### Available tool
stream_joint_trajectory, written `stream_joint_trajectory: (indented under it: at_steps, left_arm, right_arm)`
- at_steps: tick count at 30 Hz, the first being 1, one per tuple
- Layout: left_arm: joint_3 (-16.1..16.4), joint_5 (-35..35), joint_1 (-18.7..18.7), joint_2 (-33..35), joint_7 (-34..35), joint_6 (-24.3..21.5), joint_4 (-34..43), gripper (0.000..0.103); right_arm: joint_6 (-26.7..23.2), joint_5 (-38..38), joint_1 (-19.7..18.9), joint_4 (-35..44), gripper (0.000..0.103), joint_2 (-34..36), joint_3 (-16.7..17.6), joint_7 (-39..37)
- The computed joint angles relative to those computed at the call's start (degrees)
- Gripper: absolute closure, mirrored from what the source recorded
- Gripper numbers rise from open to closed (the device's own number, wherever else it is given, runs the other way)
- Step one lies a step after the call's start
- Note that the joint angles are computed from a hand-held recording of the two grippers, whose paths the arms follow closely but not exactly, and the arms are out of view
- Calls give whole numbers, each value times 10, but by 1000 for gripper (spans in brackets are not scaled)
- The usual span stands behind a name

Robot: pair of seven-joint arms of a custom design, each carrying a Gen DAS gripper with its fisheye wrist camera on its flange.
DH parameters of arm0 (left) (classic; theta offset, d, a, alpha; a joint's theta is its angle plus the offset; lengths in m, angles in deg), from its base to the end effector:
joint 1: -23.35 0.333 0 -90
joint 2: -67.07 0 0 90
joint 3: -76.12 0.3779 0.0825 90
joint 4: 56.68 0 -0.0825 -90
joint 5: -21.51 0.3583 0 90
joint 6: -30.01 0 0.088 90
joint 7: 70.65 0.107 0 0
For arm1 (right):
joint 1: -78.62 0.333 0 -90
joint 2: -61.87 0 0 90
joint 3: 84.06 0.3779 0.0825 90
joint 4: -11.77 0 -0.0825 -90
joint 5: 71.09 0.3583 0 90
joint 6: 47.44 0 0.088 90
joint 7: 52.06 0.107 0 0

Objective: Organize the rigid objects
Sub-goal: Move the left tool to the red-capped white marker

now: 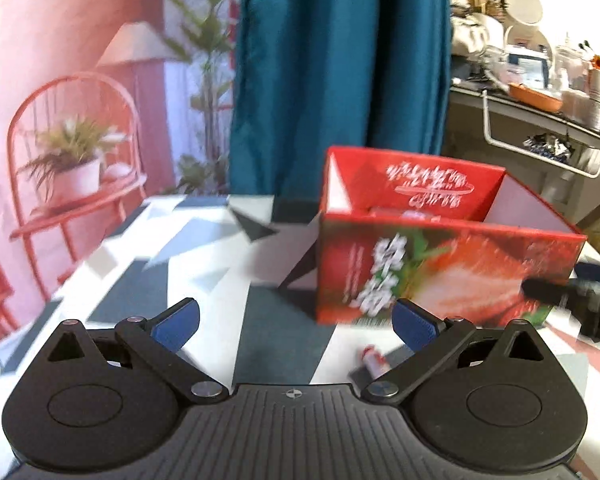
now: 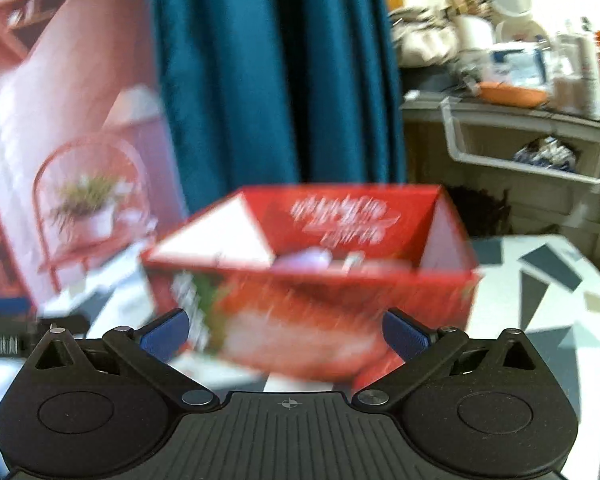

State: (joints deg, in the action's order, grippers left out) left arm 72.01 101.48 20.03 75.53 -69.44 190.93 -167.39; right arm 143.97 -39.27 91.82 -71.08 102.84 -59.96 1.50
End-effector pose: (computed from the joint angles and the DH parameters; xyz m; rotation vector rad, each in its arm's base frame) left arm 0.5968 -0.1230 0.5368 -1.7234 1.3790 -0.7546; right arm 0.7063 0.3236 0.4741 -1.6648 1.1132 -0.5579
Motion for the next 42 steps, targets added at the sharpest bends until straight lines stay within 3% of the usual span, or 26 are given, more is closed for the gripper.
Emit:
stream_joint_trajectory:
  at_steps: [4, 8, 10, 12, 14, 16, 19, 21, 29, 32, 38, 40, 42]
  left_arm:
    - [-3, -31, -2, 1, 26, -35, -13, 0]
    - [0, -49, 5, 4, 30, -22, -25, 0]
    - [2, -51, 6, 7, 25, -18, -27, 0]
    - [2, -64, 8, 12, 31, -14, -26, 0]
    - [2, -78, 7, 15, 43, -19, -26, 0]
    - [2, -83, 4, 17, 51, -22, -26, 0]
    - [4, -79, 2, 18, 50, -12, -27, 0]
    - [6, -72, 2, 20, 43, -3, -28, 0]
    - [10, -69, 3, 33, 39, 29, -26, 0]
    - [12, -71, 1, 37, 42, 35, -24, 0]
    - [12, -97, 1, 44, 67, 46, -21, 0]
    - [12, -114, 2, 49, 79, 52, -15, 0]
    - [11, -139, 5, 57, 96, 67, -6, 0]
  right_arm:
    - [-43, -5, 41, -30, 0, -10, -44, -18]
    - [-81, -19, 85, -38, 1, -8, -88, -50]
    - [-98, -17, 85, -41, 1, -7, -80, -67]
    - [-118, -17, 98, -36, 1, -6, -95, -74]
    - [-134, -25, 124, -33, 1, -5, -132, -73]
    - [-148, -19, 120, -28, 1, -4, -132, -73]
    - [-163, -18, 140, -18, 2, -4, -170, -41]
    - [-169, -17, 134, -13, 12, -2, -172, -35]
    - [-150, -38, 153, 3, 22, 14, -233, 28]
    - [-147, -47, 163, 19, 25, 28, -263, 62]
    - [-144, -74, 190, 54, 39, 58, -341, 146]
    - [-147, -76, 184, 64, 41, 64, -343, 169]
    - [-150, -76, 167, 72, 52, 67, -328, 181]
